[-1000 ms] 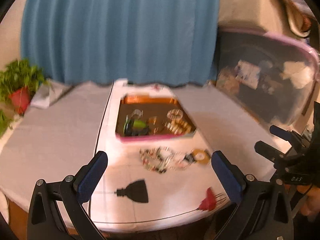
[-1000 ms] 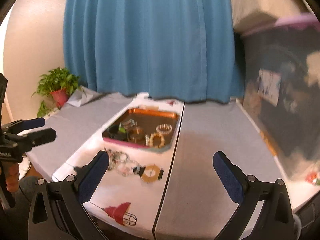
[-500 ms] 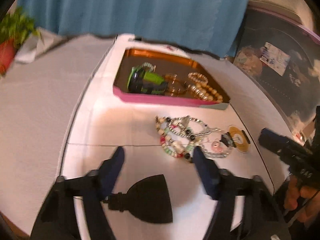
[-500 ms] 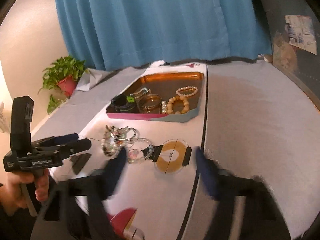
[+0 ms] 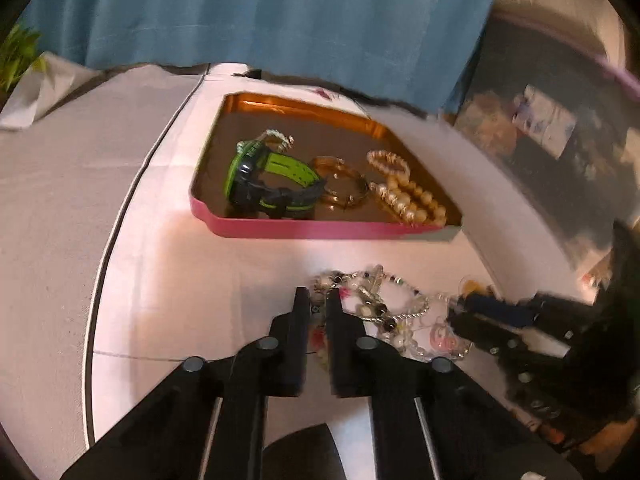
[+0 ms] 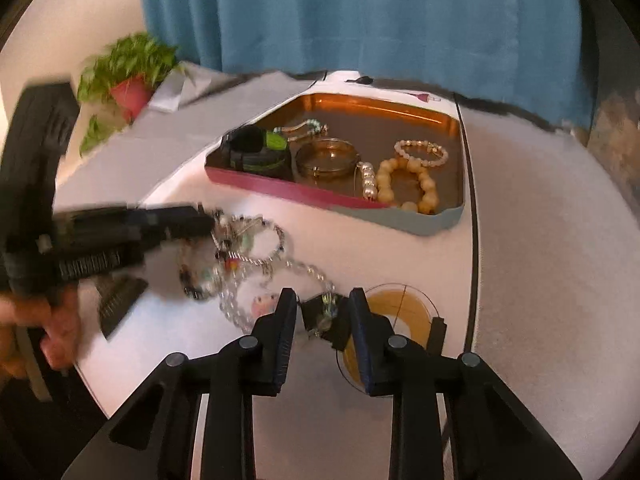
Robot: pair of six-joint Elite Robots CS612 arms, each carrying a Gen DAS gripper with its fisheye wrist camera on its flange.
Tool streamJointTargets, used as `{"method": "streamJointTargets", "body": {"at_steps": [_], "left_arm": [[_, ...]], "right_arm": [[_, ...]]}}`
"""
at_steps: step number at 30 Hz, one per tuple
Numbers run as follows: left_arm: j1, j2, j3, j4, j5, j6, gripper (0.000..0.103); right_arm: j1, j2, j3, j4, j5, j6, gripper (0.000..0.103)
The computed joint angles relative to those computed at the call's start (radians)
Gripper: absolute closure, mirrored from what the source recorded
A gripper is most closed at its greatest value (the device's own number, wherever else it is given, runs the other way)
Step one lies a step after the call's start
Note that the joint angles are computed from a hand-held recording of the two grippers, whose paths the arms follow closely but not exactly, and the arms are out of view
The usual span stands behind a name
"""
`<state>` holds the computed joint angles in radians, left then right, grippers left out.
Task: Organize jewelry
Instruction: 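Grasp the black-and-white bead bracelet with the left tool while the right tool grasps the clear bead bracelet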
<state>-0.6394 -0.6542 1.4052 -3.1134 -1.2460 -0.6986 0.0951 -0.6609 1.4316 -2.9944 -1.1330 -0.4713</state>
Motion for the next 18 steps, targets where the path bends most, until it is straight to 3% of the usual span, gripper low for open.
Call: {"method": "streamJointTargets", "body": {"at_steps": [1,7,10,14,18], "left_arm": [[-0.003,-0.003,0.011,-0.024,0.01,0.005,0.098],[-0.025,-0.043,0.095,-0.132,0.029,0.033,0.098],[-0.033,-0.062,0.131,-0.124,-0.002,0.006,0.098],[-0.053,-0.085,0.17,-0.103,0.008,-0.001,0.097],[-0.058,-0.087,0.154,0.002,0.028,-0.016,0.093]], "right_arm": [[-0.001,-0.001,0.005,-0.01,-0.008,-0.003,0.095],[-0.033,-0.018,0.037,0.005,0.051,0.027,0.095],[-0.052,-0.042,0.079,0.011,0.071,0.036,0.095],[-0.067,-0.07,0.128,0.01,0.096,0.032,0.095],[-0.07,-0.073,0.142,-0.009,0.096,0.036,0.094]]}}
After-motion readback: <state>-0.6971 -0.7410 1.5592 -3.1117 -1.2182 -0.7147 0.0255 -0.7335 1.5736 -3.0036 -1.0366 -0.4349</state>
